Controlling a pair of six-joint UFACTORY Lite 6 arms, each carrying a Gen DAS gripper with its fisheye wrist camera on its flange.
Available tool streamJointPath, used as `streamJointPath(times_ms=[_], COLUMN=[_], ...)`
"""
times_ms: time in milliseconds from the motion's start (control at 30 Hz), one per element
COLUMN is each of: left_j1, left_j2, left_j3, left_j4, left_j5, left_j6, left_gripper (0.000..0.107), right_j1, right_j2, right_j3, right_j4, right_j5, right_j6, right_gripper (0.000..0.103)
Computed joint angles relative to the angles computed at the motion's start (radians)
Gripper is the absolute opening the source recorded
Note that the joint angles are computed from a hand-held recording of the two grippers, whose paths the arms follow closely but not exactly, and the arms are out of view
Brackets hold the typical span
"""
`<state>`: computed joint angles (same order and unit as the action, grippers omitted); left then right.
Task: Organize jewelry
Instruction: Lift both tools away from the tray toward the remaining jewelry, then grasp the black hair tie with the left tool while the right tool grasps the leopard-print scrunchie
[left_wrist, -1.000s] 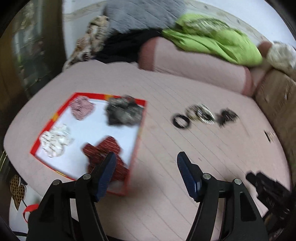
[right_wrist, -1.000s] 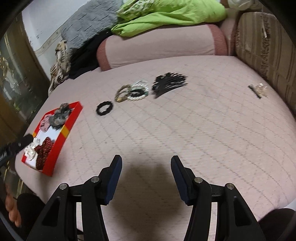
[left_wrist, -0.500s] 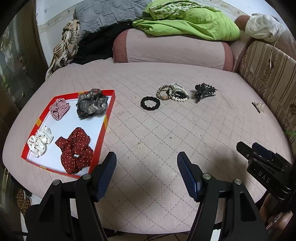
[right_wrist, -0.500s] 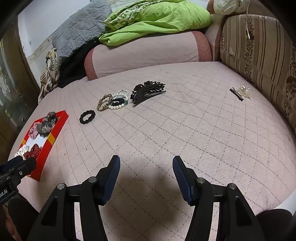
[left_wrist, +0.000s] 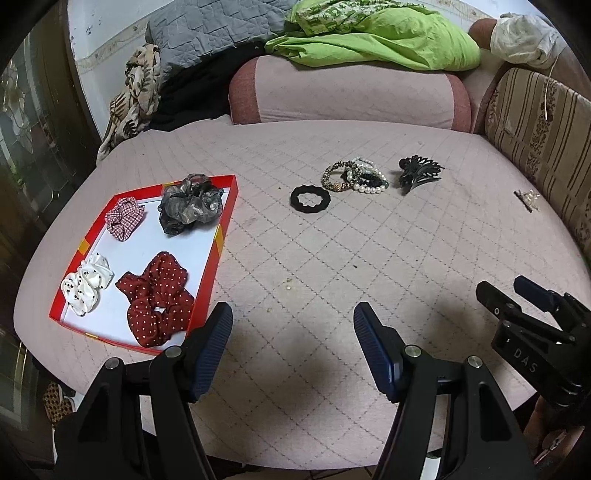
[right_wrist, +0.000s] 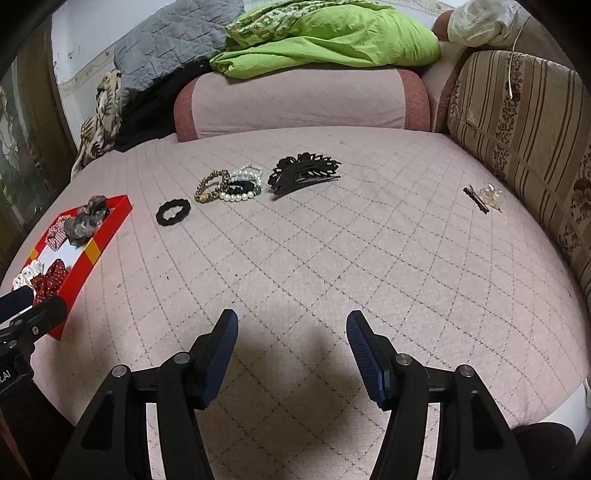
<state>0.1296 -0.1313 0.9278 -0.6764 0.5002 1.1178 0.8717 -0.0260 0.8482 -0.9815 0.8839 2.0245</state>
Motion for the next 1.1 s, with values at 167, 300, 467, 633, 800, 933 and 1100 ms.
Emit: streamJointPath(times_ms=[167,300,467,633,800,933,1100], left_j1=[-0.015,-0.023,-0.033,-0.033,-0.001,0.014,-0.047], left_j2=[0.038,0.067,0.112,0.158,0.311,0.483,0.703], left_j3=[0.003,0.009,0.024,0.056,0.248,0.507,0.842], left_j4=[0.012,0.022,0.041,0.047,0.106,0.148,0.212], left_j5=[-0.018,-0.028,-0.042,-0.046,0.036,0.181,0.309], left_j6=[-0.005,-0.013,-0.036,-0.04,-0.144,-0.272,-0.4], left_gripper=[0.067,0.067,0.067,0.067,0.067,0.067,0.067], right_j1=[-0.024,-0.038,-0.054,-0.084,-0.173,-0.292,-0.459], right_j2=[0.011,0.02,0.032,0.036,0.049,0.071,0.123], right_j3=[-0.01,-0.014,-0.019,-0.028,-0.01,0.037,0.109], right_j4=[0.013,0.017,0.02,0.032,0.046,0.035,0.035], right_j5=[-0.033,-0.055,-0.082,-0.121,-0.203,-0.297,-0.452], right_j6=[0.003,0.002,-0.004,-0.011,-0.078,-0.16,-0.272], right_gripper=[0.066,0.066,0.066,0.066,0.066,0.066,0.066])
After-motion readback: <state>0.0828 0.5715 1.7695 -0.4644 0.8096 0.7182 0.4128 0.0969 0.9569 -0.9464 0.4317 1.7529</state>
